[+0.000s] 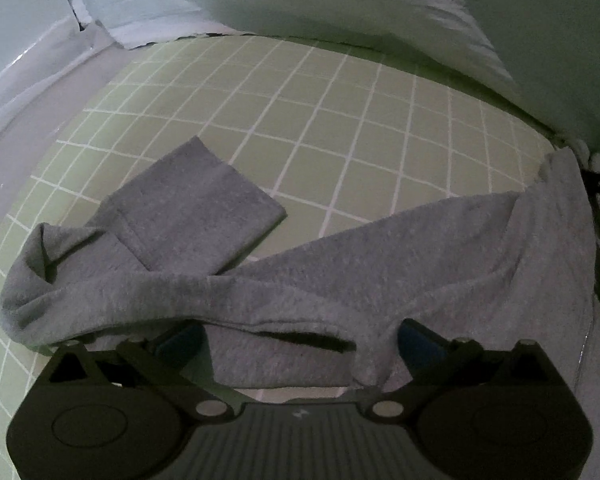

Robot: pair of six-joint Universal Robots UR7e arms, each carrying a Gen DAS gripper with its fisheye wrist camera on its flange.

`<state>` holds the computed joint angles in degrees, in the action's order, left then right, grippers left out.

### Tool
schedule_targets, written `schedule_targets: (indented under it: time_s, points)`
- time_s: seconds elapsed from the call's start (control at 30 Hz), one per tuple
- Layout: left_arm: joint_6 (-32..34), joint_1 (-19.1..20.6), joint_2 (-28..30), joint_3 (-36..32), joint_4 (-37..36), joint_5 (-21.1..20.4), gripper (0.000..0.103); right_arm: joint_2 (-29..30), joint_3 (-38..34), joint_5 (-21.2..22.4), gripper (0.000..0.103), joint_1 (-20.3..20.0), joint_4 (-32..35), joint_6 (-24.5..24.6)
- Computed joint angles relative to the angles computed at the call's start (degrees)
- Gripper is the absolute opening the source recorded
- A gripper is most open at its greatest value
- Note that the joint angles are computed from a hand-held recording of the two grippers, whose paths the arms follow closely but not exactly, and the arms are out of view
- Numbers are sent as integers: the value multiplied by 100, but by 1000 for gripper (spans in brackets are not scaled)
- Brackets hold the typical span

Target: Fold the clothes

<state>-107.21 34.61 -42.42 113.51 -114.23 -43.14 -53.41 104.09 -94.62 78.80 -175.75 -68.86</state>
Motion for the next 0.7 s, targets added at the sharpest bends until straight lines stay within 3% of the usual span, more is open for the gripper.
schedule_targets:
  time_s: [0.13, 0.3, 0.47, 0.53, 0.63, 0.7]
  points:
    - [-195, -49, -24, -8, 74, -33, 103, -511, 486, 604, 4, -144, -361, -95]
    - [-365, -360, -77, -29, 346, 54, 103, -1789, 1380, 1693, 4, -526, -502, -201]
    - [-643, -797, -88, -21, 561, -17, 103, -3062, 2295, 2592, 4, -1119, -110, -1250]
    - [-695, -959, -98, 13, 588, -87, 103, -3488, 2460, 2579, 4, -1343, 461, -1229]
    - [-834, -1202, -87, -17, 769, -260, 103, -3888, 2564, 1910, 6, -1595, 1299, -1042]
    - [-1007, -1383, -113, 32, 906, -399, 103, -4083, 2646, 1553, 19, -1773, 1606, -1142]
